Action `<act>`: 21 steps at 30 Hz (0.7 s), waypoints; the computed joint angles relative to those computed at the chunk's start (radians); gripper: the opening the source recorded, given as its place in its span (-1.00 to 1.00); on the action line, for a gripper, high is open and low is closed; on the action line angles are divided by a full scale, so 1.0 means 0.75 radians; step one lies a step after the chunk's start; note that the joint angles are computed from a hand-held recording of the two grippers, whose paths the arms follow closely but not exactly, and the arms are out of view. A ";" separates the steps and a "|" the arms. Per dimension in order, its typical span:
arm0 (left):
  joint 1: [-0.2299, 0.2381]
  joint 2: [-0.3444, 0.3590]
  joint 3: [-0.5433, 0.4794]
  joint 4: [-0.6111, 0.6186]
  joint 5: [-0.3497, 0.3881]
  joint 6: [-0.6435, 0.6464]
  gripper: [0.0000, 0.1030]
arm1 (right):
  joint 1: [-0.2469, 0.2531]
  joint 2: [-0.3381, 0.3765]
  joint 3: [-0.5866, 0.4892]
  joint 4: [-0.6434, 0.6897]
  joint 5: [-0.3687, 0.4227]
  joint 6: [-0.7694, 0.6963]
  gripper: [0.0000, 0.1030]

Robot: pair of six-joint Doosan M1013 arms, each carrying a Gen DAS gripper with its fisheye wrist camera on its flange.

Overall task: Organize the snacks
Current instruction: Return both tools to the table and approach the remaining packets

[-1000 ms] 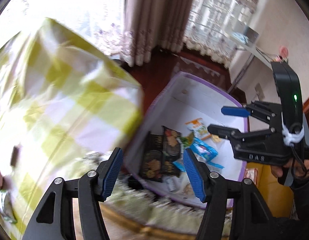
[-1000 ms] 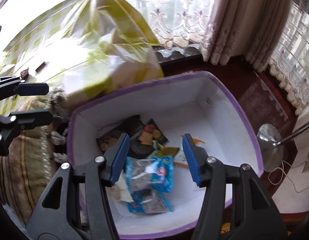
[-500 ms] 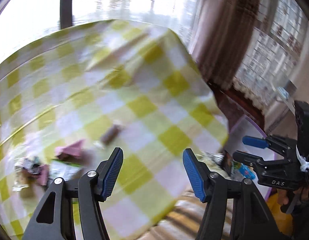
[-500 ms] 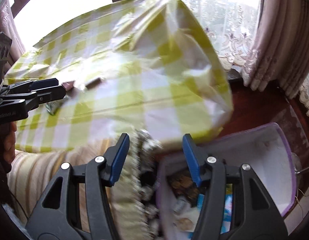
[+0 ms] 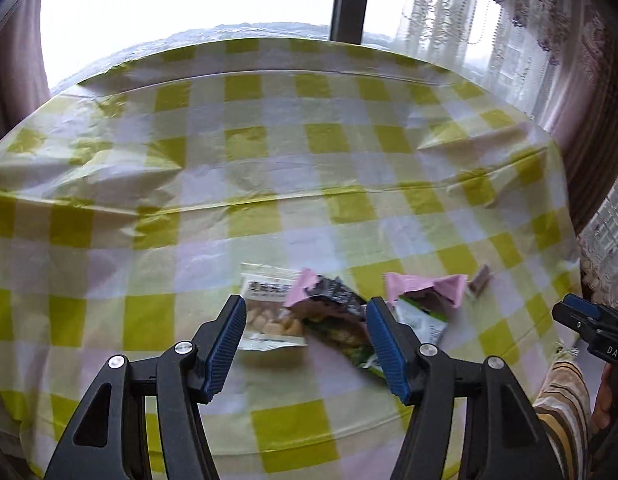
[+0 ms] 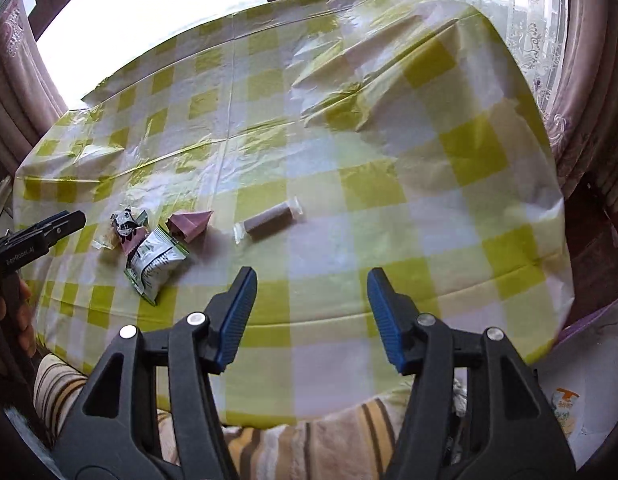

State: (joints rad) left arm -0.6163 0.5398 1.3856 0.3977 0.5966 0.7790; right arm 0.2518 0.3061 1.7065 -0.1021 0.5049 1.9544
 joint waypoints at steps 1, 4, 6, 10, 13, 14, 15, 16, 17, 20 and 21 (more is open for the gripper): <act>0.004 0.000 0.008 0.026 0.011 -0.032 0.28 | 0.006 0.017 -0.018 -0.005 0.000 0.018 0.19; 0.010 0.005 0.024 0.044 0.028 -0.040 0.36 | 0.020 0.071 -0.075 -0.029 0.030 0.102 0.19; 0.012 0.011 0.031 0.028 0.028 -0.013 0.37 | 0.023 0.101 -0.103 -0.014 0.037 0.133 0.19; 0.020 0.031 0.023 -0.021 0.018 0.044 0.38 | 0.034 0.144 -0.151 -0.099 0.068 0.255 0.19; 0.027 0.049 0.010 -0.052 0.015 0.083 0.47 | 0.035 0.172 -0.181 -0.108 0.086 0.286 0.19; 0.027 0.055 0.005 -0.039 0.017 0.082 0.47 | 0.037 0.182 -0.191 -0.116 0.092 0.297 0.19; 0.028 0.061 -0.001 -0.024 0.014 0.076 0.47 | 0.037 0.192 -0.201 -0.118 0.099 0.305 0.19; 0.032 0.068 -0.008 -0.026 0.012 0.081 0.47 | 0.037 0.200 -0.209 -0.121 0.103 0.316 0.19; 0.038 0.076 -0.017 -0.042 0.013 0.096 0.47 | 0.038 0.208 -0.217 -0.127 0.106 0.330 0.19; 0.051 0.100 -0.036 -0.081 0.014 0.127 0.47 | 0.037 0.228 -0.234 -0.116 0.119 0.334 0.19; 0.054 0.106 -0.040 -0.091 0.007 0.137 0.47 | 0.039 0.233 -0.239 -0.124 0.122 0.336 0.19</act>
